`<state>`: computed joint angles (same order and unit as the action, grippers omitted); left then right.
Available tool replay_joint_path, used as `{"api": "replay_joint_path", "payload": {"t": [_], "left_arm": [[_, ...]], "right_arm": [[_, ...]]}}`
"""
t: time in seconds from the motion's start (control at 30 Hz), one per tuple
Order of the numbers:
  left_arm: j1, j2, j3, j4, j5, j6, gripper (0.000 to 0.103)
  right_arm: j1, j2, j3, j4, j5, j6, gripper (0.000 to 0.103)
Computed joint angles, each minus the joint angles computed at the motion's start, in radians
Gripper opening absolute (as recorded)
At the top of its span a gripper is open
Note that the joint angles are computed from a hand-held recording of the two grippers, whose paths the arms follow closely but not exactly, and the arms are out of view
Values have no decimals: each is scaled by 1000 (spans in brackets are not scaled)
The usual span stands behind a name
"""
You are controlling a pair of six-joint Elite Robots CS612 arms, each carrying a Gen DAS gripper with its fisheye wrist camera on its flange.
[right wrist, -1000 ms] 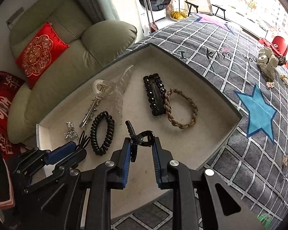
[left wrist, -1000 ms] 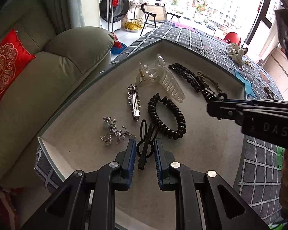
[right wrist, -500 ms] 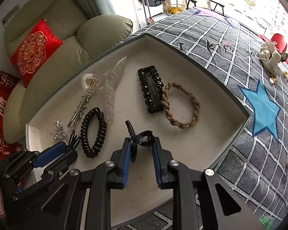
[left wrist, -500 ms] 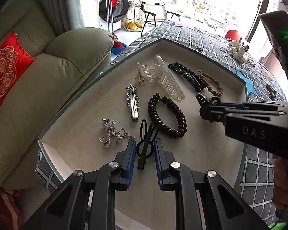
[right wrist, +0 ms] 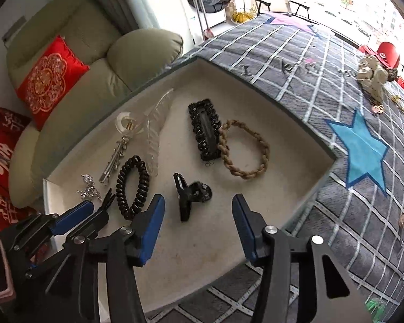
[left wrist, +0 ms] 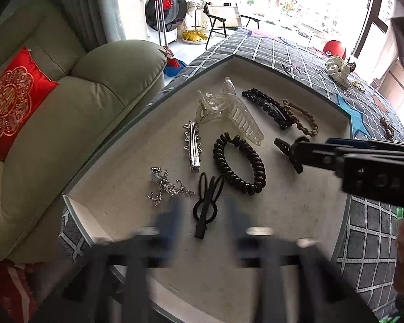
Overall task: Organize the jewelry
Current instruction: 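Carry both black clips into the white box and open both tools, then move both open tools back toward the green bangle on the bed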
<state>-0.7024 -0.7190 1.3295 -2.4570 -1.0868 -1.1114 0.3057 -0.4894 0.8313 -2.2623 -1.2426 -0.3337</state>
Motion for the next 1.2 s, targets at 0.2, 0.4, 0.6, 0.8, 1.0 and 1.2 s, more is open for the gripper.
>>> {"api": "replay_joint_path", "payload": {"t": [0.2, 0.4, 0.6, 0.8, 1.0, 1.2], "left_arm": [[-9, -1, -13, 30, 37, 3, 85], [-20, 0, -31, 35, 64, 21, 85], [-39, 2, -63, 19, 114, 73, 103], [-54, 14, -120, 8, 123, 127, 103], [-63, 65, -226, -1, 91, 195, 103], [-56, 167, -410, 35, -39, 260, 103]], "right_arm": [[-27, -45, 73, -74, 34, 42, 61], [-60, -94, 160, -153, 52, 75, 79], [-105, -139, 253, -231, 27, 121, 81], [-151, -185, 361, -342, -73, 169, 81], [-188, -220, 448, -411, -175, 211, 81], [-205, -230, 492, -412, -205, 237, 81]]}}
